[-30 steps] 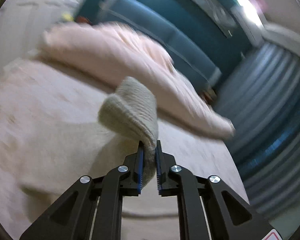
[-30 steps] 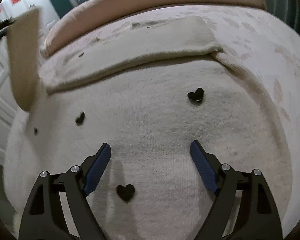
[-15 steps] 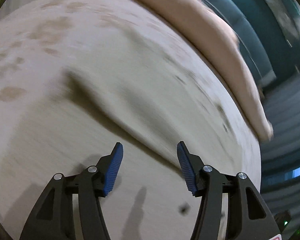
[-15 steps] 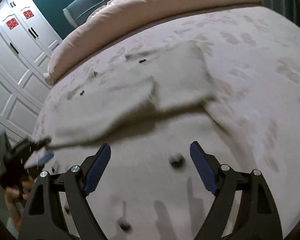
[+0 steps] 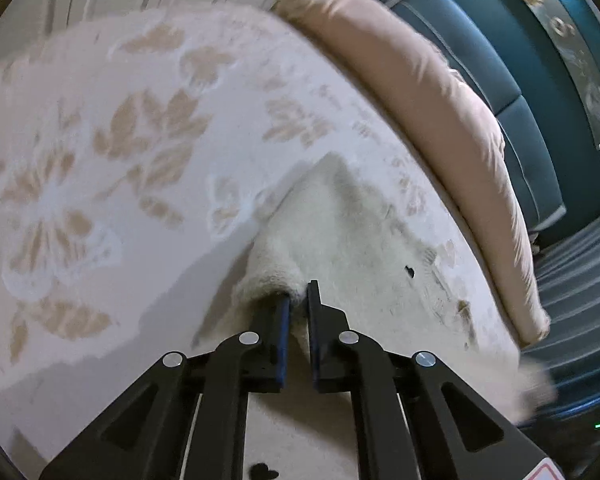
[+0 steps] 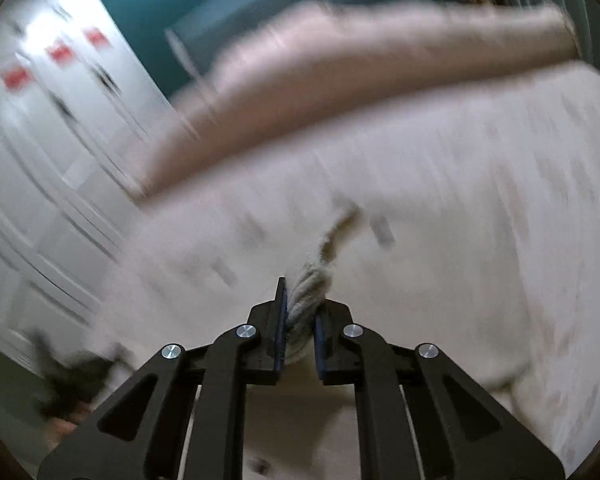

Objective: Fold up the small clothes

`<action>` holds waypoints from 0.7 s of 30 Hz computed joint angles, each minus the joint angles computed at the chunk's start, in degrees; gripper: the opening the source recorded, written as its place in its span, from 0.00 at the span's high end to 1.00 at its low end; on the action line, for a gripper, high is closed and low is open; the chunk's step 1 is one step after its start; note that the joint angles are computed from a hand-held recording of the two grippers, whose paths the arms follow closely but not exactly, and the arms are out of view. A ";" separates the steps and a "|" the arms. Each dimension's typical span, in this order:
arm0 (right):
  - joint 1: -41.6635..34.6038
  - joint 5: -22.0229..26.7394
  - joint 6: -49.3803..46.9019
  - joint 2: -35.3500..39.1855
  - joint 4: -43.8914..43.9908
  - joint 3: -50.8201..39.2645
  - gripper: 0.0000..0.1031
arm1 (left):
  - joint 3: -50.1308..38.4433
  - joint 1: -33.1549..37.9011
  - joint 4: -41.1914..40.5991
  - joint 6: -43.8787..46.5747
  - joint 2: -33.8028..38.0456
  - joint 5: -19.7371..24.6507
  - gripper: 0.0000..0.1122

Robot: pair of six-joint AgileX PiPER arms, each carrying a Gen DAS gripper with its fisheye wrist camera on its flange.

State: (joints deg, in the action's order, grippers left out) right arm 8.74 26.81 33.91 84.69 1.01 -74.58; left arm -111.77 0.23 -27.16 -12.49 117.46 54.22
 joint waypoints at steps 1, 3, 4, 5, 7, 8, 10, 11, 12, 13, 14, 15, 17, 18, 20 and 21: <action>0.03 -2.63 1.30 -1.83 -1.91 1.07 0.90 | -0.09 -0.56 1.14 -0.24 0.09 -0.29 0.95; -0.95 -1.19 4.73 -0.37 -7.94 1.08 0.90 | -0.01 -1.50 3.10 -0.63 0.94 -0.08 0.95; -1.92 2.92 3.64 3.44 -7.54 -1.06 0.90 | 0.28 -1.98 3.88 -1.17 1.17 0.07 0.95; -3.76 7.50 0.59 9.17 -4.84 -2.88 0.90 | 0.50 -2.75 5.80 -2.25 1.55 0.26 0.96; -5.29 10.76 -1.74 13.77 -3.45 -2.95 0.91 | 1.20 -3.64 7.48 -2.98 2.04 0.67 0.96; -5.60 9.40 -1.62 12.63 -2.18 -2.08 0.91 | 2.10 -3.73 7.79 -3.02 1.92 0.18 0.95; -6.24 2.77 -2.88 7.47 1.60 2.29 0.91 | 3.71 -3.86 8.04 -2.19 1.47 -1.28 0.95; -6.16 0.04 -2.30 5.62 1.39 4.00 0.91 | 3.69 -3.99 8.37 -1.99 1.56 -1.40 0.95; -6.18 -0.41 -1.40 5.88 -0.14 4.46 0.90 | 4.05 -4.03 8.53 -1.61 1.55 -1.73 0.95; -6.67 1.44 -1.75 8.38 -0.54 3.78 0.90 | 4.17 -4.14 8.83 -1.59 1.53 -1.82 0.95; -7.44 4.86 -3.16 12.26 0.49 2.86 0.90 | 3.91 -4.33 9.38 -1.72 1.72 -1.69 0.95; -7.67 6.12 -2.32 13.85 0.60 2.48 0.90 | 3.75 -4.54 10.05 -1.68 1.78 -1.56 0.95; -5.89 4.34 6.22 10.17 -5.68 5.20 0.87 | 3.38 -4.92 11.17 -1.49 1.70 -1.14 0.95; -4.73 5.49 11.87 7.29 -10.86 6.03 0.87 | 3.15 -4.98 11.38 -1.20 1.84 -0.99 0.95; -1.23 6.73 22.15 3.53 -20.81 6.21 0.86 | 3.64 -5.02 11.48 -0.41 1.72 -1.40 0.94; 0.68 7.87 24.47 3.03 -23.55 4.57 0.86 | 3.93 -4.97 11.35 -0.19 1.67 -1.65 0.93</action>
State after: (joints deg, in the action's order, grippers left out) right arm 9.41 34.68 58.38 87.72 -22.54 -70.01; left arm -107.85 -4.74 -15.82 -12.68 119.13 52.58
